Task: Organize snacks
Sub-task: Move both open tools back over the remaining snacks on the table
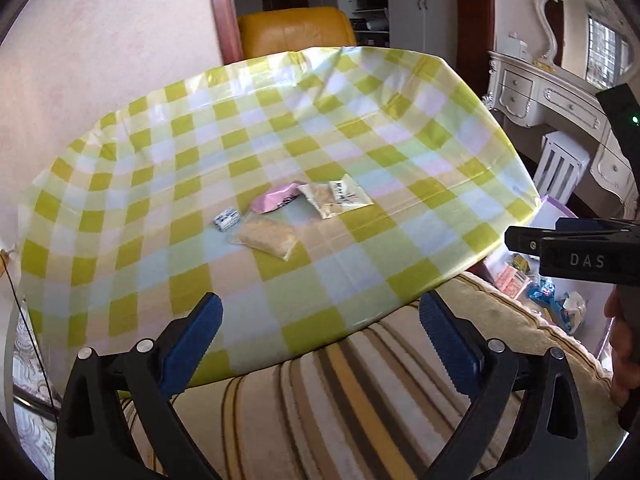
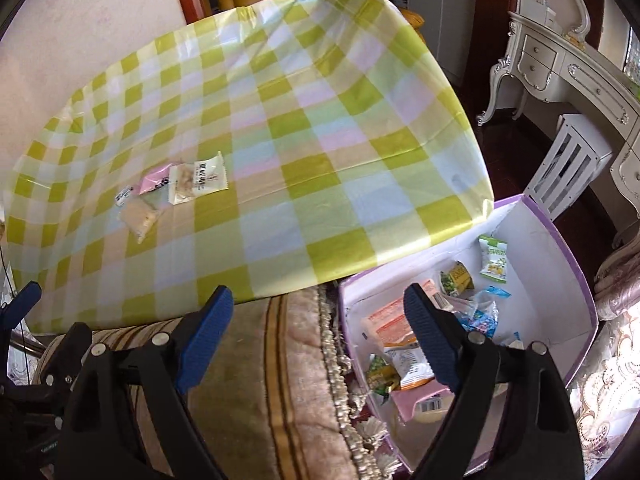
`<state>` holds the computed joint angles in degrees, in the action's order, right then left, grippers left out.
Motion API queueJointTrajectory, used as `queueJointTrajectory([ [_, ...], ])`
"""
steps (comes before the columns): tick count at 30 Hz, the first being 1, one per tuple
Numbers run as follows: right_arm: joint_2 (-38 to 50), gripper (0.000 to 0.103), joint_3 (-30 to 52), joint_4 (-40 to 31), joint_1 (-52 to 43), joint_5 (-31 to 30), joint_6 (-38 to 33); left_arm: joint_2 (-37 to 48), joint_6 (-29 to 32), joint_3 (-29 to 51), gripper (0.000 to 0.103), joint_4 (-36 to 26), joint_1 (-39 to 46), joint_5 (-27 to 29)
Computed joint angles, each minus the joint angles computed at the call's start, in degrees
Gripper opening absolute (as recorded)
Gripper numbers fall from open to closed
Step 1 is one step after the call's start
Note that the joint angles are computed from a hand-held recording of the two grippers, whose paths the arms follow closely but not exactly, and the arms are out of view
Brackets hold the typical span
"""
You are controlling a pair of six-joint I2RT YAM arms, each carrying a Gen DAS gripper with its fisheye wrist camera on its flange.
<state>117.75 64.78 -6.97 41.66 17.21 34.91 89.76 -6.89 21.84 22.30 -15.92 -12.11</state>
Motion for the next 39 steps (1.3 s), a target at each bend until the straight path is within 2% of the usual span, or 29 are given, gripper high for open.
queueJointTrajectory([
  [5, 5.43, 0.087, 7.48, -3.65, 4.82, 3.28, -2.88, -0.43, -0.3, -3.63, 0.092, 2.75, 9.96, 3.5],
  [7, 7.16, 0.087, 9.82, -4.47, 5.76, 3.88, -3.89, 0.27, -1.02, -4.0, 0.081, 3.41, 14.74, 7.33],
  [11, 9.87, 0.087, 13.39, -4.24, 5.71, 2.97, -4.59, 3.42, -1.67, -2.39, 0.073, 3.41, 21.59, 13.08],
  [19, 18.42, 0.087, 25.53, -5.89, 4.67, 4.34, -3.98, 11.77, -2.03, 3.6, 0.057, 3.67, 27.0, 17.14],
  [24, 23.46, 0.087, 33.0, -5.15, 3.78, 5.16, -5.68, 15.35, -3.41, 6.4, 0.056, 4.26, 27.66, 16.94],
  [28, 29.11, 0.087, 42.25, -7.24, 2.74, 3.69, -7.44, 17.1, -4.16, 8.18, 0.056, 4.74, 28.22, 17.04],
  [39, 48.0, 0.087, 75.19, -22.47, 0.89, -1.06, -10.32, 22.05, -5.42, 13.43, 0.056, 5.58, 28.16, 17.64],
])
